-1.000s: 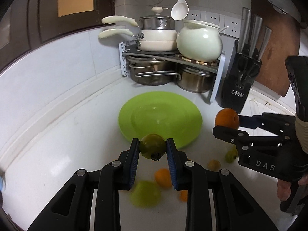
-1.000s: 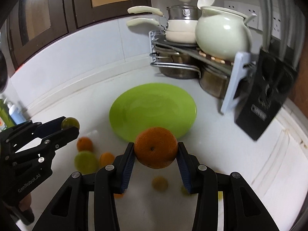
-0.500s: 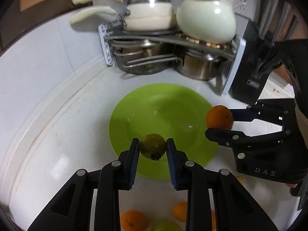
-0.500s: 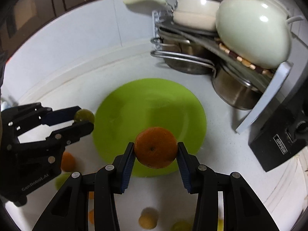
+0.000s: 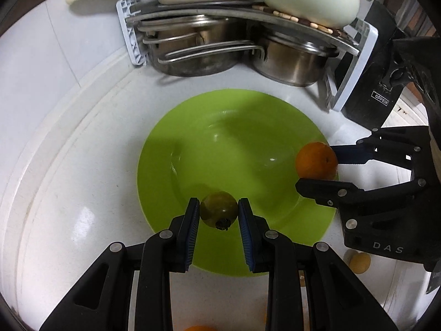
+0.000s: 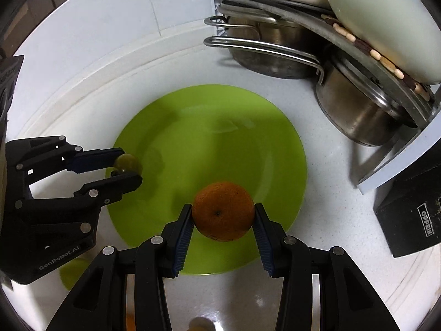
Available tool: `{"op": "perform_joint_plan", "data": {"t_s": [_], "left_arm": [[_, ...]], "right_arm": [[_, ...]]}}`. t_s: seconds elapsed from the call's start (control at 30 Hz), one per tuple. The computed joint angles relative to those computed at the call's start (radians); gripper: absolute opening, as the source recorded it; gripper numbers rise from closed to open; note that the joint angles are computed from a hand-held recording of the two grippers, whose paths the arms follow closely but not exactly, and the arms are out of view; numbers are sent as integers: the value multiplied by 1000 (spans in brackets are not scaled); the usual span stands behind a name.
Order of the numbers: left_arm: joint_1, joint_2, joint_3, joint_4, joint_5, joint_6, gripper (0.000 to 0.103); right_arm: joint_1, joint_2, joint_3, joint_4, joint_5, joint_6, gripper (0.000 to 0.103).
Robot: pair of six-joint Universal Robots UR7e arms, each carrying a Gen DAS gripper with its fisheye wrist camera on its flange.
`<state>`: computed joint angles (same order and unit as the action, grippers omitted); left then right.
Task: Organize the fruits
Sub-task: 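Carry both fruits over the green plate and open both tools to release them, then withdraw both tools from the plate toward the remaining fruits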
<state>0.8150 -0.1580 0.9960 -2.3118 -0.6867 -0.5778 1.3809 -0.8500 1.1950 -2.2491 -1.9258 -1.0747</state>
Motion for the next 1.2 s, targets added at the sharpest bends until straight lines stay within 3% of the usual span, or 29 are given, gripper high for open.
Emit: {"op": "perform_joint_plan", "data": {"t_s": [0.27, 0.53, 0.9, 1.0, 1.2], "left_arm": [[5, 12, -17, 20, 1, 3, 29], [-10, -8, 17, -20, 20, 0, 43], [-91, -104, 200, -173, 125, -26, 67], [-122, -132, 250, -189, 168, -62, 69], [-180, -175, 341, -209, 245, -122, 72]], "right_arm": [[-5, 15, 0, -10, -24, 1, 44], [-5, 2, 21, -27, -5, 3, 51], [-1, -136, 179, -143, 112, -49, 51], [-1, -179, 224, -180, 152, -53, 57], [-6, -263, 306, -217, 219, -64, 57]]}}
